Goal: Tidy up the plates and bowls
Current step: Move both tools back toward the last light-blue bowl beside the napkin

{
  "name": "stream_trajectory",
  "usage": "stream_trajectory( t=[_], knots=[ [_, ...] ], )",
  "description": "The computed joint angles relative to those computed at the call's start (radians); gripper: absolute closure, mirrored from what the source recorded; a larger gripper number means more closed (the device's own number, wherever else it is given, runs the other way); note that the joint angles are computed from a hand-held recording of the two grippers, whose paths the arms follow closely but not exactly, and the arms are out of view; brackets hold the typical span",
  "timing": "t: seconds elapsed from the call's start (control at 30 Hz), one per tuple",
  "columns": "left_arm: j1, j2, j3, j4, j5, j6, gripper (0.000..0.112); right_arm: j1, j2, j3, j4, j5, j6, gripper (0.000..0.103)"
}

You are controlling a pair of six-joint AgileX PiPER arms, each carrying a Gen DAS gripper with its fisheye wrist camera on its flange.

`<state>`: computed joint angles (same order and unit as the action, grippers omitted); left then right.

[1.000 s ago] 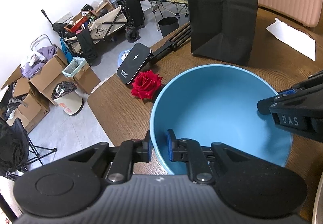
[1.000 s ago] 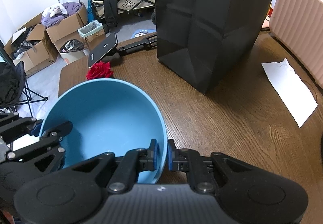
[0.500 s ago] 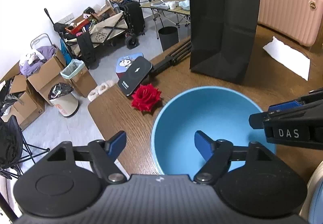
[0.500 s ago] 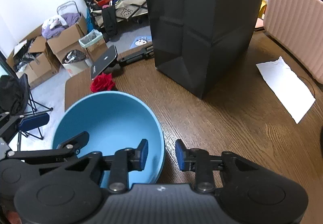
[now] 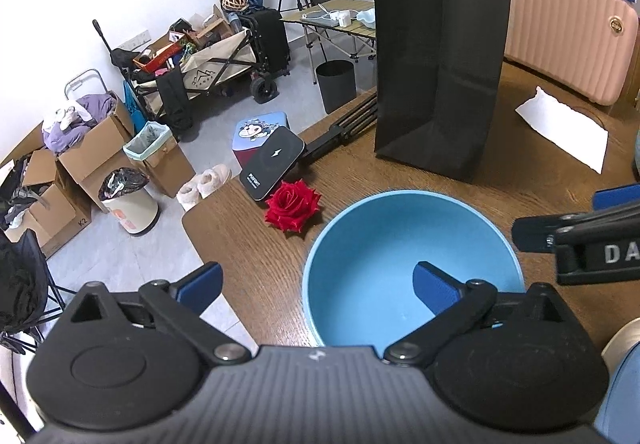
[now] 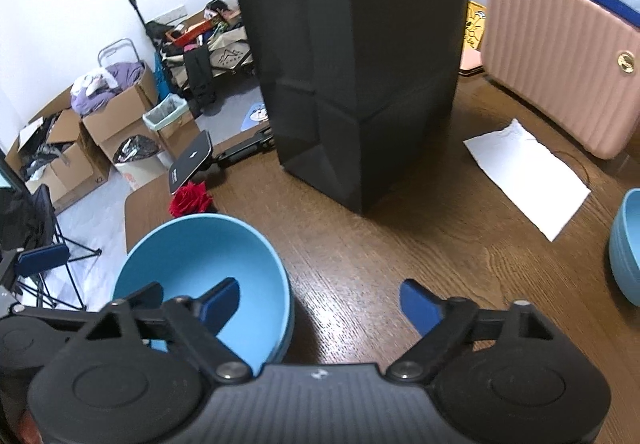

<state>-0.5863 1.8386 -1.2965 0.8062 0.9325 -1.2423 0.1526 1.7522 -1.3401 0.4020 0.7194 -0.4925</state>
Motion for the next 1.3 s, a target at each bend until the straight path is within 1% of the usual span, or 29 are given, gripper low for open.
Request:
stream_trajectory(
  t=[0.03,0.13,0.17,0.23,0.43,0.63,0.73,0.97,1.3],
  knots=[
    [-0.001,-0.002,-0.003,-0.005,0.002,-0.001,0.009,-0.007,-0.006,0.003,0.006,0.006,-0.001,0.009],
    [-0.007,-0.016,-0.004,-0.009,0.004,-0.005,0.009,-0.032,-0.013,0.002,0.020,0.023,-0.004,0.007],
    [-0.009,-0.019,-0.005,-0.007,0.004,-0.006,0.009,-0.040,-0.017,0.004,0.023,0.027,-0.005,0.004],
    [-0.017,-0.023,-0.014,-0.007,0.008,-0.002,0.009,-0.052,-0.029,0.013,0.016,0.023,0.008,0.002],
    [-0.038,-0.029,-0.056,-0.022,0.005,0.024,0.009,-0.105,-0.057,0.018,0.011,0.035,0.033,0.001],
    [-0.046,-0.011,-0.127,-0.063,-0.011,0.088,0.009,-0.177,-0.082,0.015,0.010,0.059,0.036,0.000],
    [-0.059,0.011,-0.177,-0.079,-0.005,0.129,0.009,-0.220,-0.091,0.008,0.007,0.079,0.048,0.000],
    [-0.072,0.077,-0.330,-0.158,-0.002,0.253,0.009,-0.323,-0.119,0.006,0.015,0.095,0.053,0.000],
    [-0.104,0.186,-0.558,-0.233,0.040,0.402,0.009,-0.431,-0.146,-0.014,0.002,0.121,0.067,0.000]
  ],
)
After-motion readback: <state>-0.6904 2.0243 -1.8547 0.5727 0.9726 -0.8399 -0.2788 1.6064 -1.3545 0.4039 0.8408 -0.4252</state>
